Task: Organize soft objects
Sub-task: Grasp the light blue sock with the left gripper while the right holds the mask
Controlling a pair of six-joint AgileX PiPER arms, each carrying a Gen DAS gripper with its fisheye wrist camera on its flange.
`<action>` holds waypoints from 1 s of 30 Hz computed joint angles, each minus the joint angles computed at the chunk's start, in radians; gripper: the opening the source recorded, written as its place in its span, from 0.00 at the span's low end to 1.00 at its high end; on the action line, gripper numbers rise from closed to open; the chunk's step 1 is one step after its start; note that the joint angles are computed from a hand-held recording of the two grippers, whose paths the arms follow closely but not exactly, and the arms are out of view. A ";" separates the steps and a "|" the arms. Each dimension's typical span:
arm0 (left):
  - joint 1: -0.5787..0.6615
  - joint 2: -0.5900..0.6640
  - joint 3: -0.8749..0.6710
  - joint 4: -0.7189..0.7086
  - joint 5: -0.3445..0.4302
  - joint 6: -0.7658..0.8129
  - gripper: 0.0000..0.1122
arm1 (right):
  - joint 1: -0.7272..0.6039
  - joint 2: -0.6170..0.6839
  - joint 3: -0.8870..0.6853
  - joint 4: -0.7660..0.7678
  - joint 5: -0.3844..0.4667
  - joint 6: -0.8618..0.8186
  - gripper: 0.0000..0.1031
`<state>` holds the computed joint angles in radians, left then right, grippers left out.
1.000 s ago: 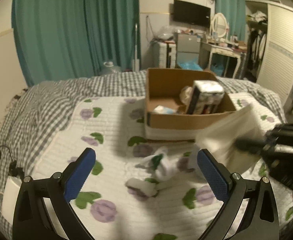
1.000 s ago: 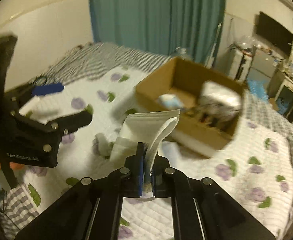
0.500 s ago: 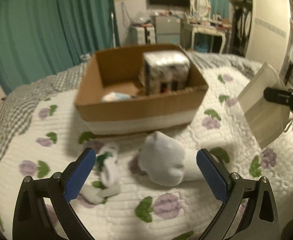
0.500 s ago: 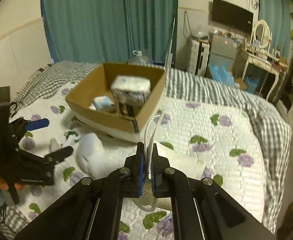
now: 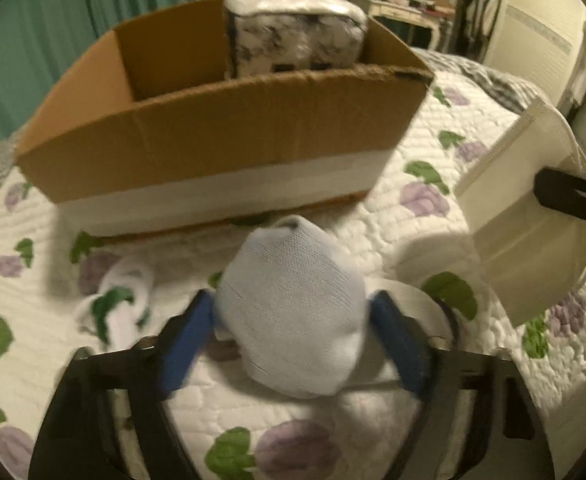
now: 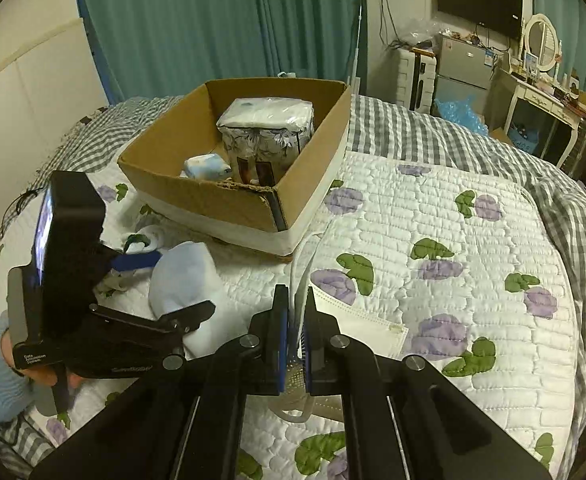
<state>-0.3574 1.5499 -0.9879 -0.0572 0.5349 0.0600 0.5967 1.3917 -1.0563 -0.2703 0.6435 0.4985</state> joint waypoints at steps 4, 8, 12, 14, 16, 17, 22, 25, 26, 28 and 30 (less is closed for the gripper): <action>-0.002 -0.036 0.006 -0.016 0.032 0.056 0.49 | 0.017 -0.004 -0.002 -0.036 0.014 0.035 0.05; 0.040 -0.101 0.007 -0.103 0.091 0.164 0.45 | 0.055 -0.021 -0.015 -0.088 0.052 0.085 0.05; 0.072 -0.175 0.006 -0.125 0.127 0.205 0.43 | 0.107 -0.045 -0.052 -0.140 0.110 0.135 0.05; 0.090 -0.213 -0.005 -0.135 0.150 0.223 0.43 | 0.136 -0.051 -0.084 -0.169 0.146 0.151 0.05; 0.121 -0.260 -0.036 -0.144 0.182 0.243 0.43 | 0.161 -0.057 -0.132 -0.191 0.181 0.158 0.05; 0.128 -0.265 -0.054 -0.143 0.192 0.244 0.43 | 0.169 -0.057 -0.155 -0.197 0.196 0.154 0.05; 0.203 -0.252 -0.218 -0.180 0.262 0.309 0.43 | 0.190 -0.008 -0.359 -0.232 0.276 0.096 0.05; 0.219 -0.202 -0.318 -0.164 0.271 0.316 0.44 | 0.169 0.056 -0.501 -0.214 0.298 0.031 0.05; 0.223 -0.190 -0.341 -0.154 0.269 0.318 0.44 | 0.161 0.076 -0.537 -0.207 0.300 0.013 0.05; 0.227 -0.140 -0.399 -0.134 0.267 0.313 0.44 | 0.142 0.135 -0.627 -0.179 0.302 -0.034 0.05; 0.248 -0.063 -0.477 -0.159 0.288 0.326 0.44 | 0.121 0.196 -0.708 -0.147 0.301 -0.078 0.05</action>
<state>-0.1090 1.4867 -1.4653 -0.2166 0.8231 0.3862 0.7173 1.5881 -1.7646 -0.4168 0.9443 0.4204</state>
